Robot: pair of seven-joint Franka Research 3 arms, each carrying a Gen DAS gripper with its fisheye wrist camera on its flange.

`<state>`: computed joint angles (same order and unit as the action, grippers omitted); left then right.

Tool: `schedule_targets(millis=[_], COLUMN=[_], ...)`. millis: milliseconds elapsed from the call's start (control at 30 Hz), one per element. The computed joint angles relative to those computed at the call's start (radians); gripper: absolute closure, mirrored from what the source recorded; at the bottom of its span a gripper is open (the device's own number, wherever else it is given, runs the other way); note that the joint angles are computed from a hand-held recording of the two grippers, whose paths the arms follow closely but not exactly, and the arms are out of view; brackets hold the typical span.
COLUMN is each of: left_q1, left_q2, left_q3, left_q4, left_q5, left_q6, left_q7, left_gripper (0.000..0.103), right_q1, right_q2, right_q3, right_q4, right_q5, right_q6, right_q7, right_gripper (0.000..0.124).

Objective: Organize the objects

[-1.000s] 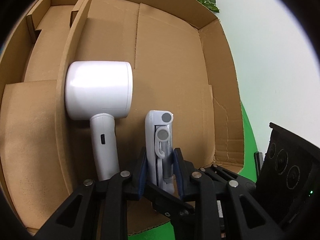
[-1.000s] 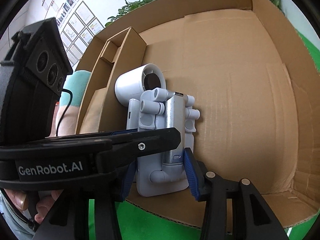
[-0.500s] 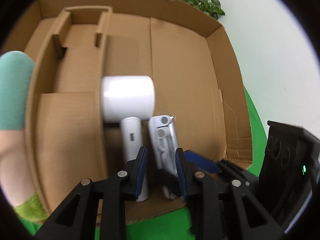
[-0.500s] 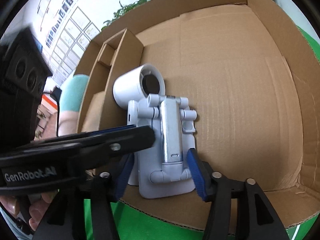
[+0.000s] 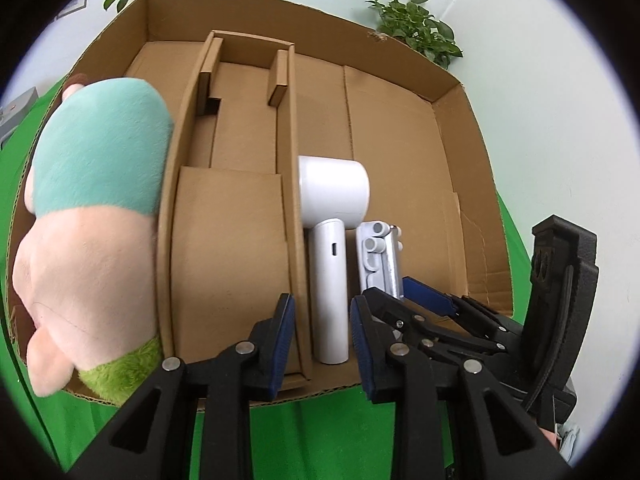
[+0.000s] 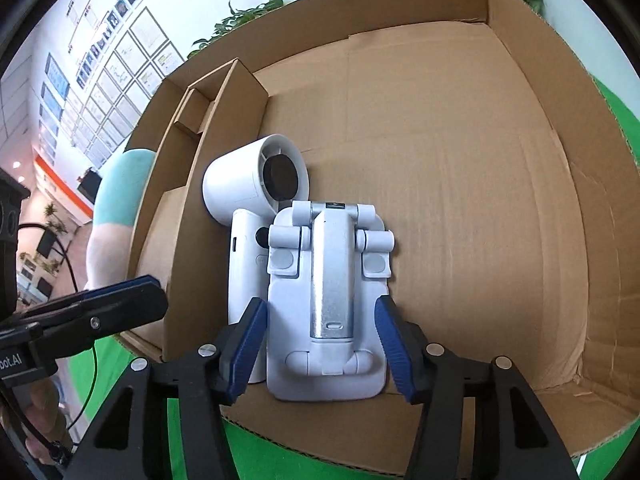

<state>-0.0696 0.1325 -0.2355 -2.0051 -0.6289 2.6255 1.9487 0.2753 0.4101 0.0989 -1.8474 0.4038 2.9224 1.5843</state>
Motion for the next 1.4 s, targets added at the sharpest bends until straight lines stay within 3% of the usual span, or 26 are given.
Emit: schedule_targets(millis=[133, 300, 400, 567, 667, 1167, 1400], left_q1=[0.002, 0.003, 0.003, 0.006, 0.009, 0.007, -0.009], left_q2=[-0.001, -0.007, -0.009, -0.002, -0.003, -0.010, -0.022], left_q3=[0.000, 0.000, 0.002, -0.001, -0.001, 0.002, 0.004], left_q4=[-0.007, -0.019, -0.025, -0.021, -0.021, -0.033, -0.060], left_q5=[-0.004, -0.001, -0.001, -0.011, -0.023, -0.028, 0.038], left_q6=[0.012, 0.031, 0.036, 0.038, 0.036, 0.049, 0.122], left_q7=[0.004, 0.012, 0.020, 0.023, 0.031, 0.046, 0.013], left_gripper=[0.075, 0.075, 0.075, 0.075, 0.075, 0.075, 0.075], right_q1=[0.108, 0.004, 0.018, 0.102, 0.102, 0.091, 0.087], right_q2=[-0.010, -0.021, -0.014, -0.004, -0.005, -0.003, -0.006], right_q3=[-0.116, -0.002, -0.022, -0.104, -0.101, -0.083, -0.080], right_q4=[-0.005, -0.021, -0.013, -0.003, -0.008, -0.007, -0.011], right_q5=[-0.153, -0.063, -0.072, -0.185, -0.200, -0.214, -0.215], right_q6=[-0.027, -0.008, -0.005, -0.010, -0.007, -0.013, -0.014], right_q7=[0.138, 0.040, 0.048, 0.130, 0.151, 0.226, 0.206], right_gripper=[0.069, 0.068, 0.068, 0.085, 0.090, 0.088, 0.087])
